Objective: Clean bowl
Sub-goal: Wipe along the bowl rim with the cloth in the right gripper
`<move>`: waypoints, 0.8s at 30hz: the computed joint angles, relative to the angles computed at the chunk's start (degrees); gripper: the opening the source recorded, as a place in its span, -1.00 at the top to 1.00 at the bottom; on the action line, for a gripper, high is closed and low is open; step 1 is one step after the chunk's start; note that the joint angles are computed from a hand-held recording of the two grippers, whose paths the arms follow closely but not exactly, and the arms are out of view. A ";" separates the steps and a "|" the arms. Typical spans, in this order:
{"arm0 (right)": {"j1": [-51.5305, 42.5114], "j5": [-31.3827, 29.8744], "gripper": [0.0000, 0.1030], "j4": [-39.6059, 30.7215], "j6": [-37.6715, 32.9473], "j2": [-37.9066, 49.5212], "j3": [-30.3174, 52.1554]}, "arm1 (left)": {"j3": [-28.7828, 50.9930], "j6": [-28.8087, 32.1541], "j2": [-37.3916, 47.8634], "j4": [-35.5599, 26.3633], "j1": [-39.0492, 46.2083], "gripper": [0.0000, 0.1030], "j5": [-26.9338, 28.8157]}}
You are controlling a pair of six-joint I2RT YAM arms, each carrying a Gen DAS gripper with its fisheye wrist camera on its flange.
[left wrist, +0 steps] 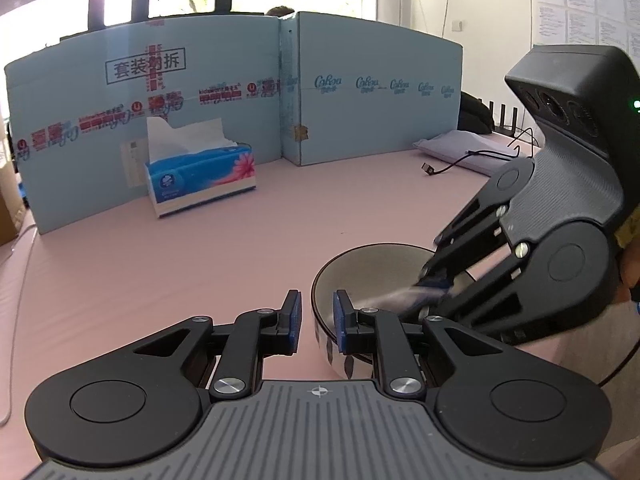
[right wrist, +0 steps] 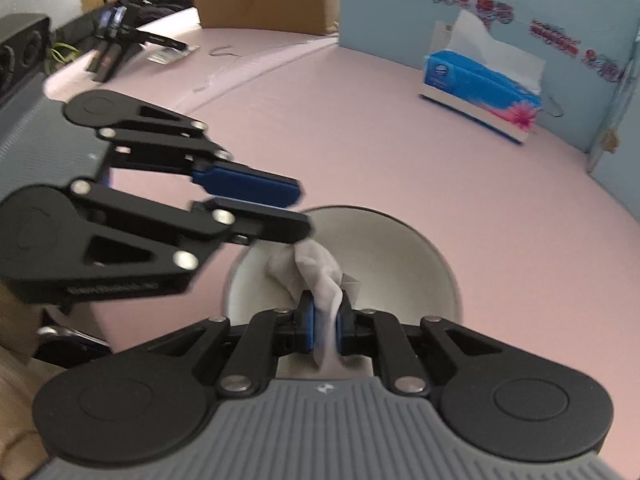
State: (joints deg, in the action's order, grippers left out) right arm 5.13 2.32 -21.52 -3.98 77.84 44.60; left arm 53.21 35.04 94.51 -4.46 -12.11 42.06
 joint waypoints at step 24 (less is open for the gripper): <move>4.20 1.07 0.74 -7.38 0.93 1.80 4.22 | 0.00 -0.18 0.91 0.62 3.40 0.35 4.65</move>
